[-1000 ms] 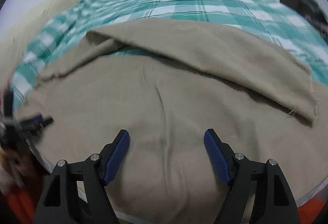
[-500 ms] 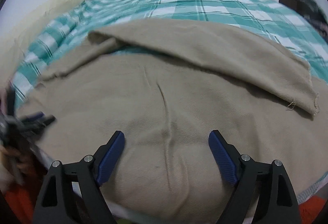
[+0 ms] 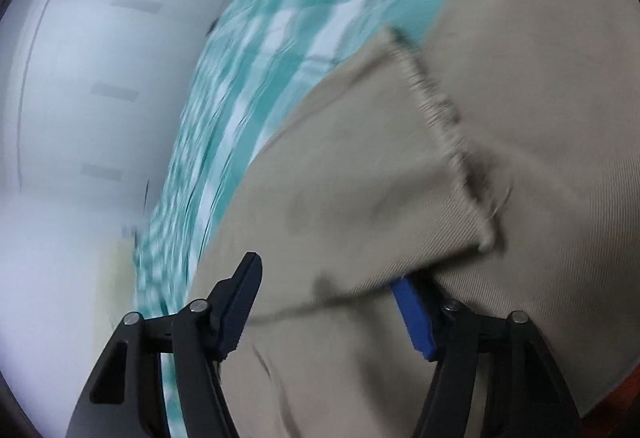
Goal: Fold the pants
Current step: 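Grasp the trouser hem with the right tool while the left tool grasps the waistband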
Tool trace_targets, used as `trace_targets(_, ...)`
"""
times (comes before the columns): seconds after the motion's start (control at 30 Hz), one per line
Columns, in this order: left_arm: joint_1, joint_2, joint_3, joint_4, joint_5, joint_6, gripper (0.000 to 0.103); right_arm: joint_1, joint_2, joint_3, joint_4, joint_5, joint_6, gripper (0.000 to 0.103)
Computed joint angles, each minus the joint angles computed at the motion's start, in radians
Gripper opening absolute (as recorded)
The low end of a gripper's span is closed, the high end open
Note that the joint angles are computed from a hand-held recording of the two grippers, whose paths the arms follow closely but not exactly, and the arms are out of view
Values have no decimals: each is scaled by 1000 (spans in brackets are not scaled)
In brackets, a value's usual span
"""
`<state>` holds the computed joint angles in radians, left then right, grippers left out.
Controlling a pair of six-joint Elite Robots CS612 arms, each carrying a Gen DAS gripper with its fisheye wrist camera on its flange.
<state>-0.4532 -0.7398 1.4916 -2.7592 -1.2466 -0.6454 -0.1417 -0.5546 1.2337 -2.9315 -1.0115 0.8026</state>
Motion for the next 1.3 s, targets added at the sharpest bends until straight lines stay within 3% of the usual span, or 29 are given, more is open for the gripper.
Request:
trace_targets(0.03, 3, -2, -4, 12, -14, 0, 102, 5, 0, -8, 24, -37, -8, 34)
trace_targets(0.07, 9, -7, -11, 38, -40, -6, 102, 13, -6, -17, 67, -98, -54, 8)
trace_targets(0.1, 18, -15, -15, 60, -80, -15, 102, 20, -11, -20, 84, -145, -109, 7)
trace_targets(0.17, 50, -35, 5, -20, -238, -50, 102, 20, -24, -3, 37, -124, -147, 6)
trace_targets(0.23, 81, -39, 23, -153, -359, -119, 102, 12, -40, 18, -39, -43, -163, 6)
trace_targets(0.43, 154, 41, -113, -319, -565, -338, 102, -11, -136, 95, -196, 217, -356, 6)
trace_targets(0.67, 190, 130, -313, -200, -623, -393, 102, -36, -251, 241, -288, 370, -505, 6)
trace_targets(0.8, 191, 127, -337, -80, -606, -346, 102, -65, -283, 301, -342, 460, -512, 6)
trace_targets(0.9, 194, 124, -345, -38, -616, -316, 100, -95, -278, 313, -380, 576, -495, 6)
trace_targets(0.93, 195, 124, -350, -33, -617, -306, 94, -102, -282, 319, -370, 597, -518, 5)
trace_targets(1.0, 200, 128, -371, 1, -636, -284, 61, -116, -291, 327, -311, 627, -597, 6)
trace_targets(1.03, 202, 137, -391, 31, -650, -275, 25, -122, -293, 329, -283, 644, -622, 6)
trace_targets(1.07, 202, 139, -404, 76, -650, -265, 5, -128, -292, 328, -245, 658, -652, 5)
trace_targets(1.13, 200, 140, -422, 114, -627, -269, 5, -130, -295, 320, -163, 617, -718, 5)
trace_targets(1.17, 195, 133, -418, 102, -594, -268, 5, -124, -296, 304, -97, 543, -752, 5)
trace_targets(1.23, 180, 98, -372, -12, -513, -279, 5, -101, -275, 223, 42, 358, -811, 5)
trace_targets(1.3, 164, 43, -286, -192, -431, -290, 5, -83, -234, 138, 49, 309, -805, 5)
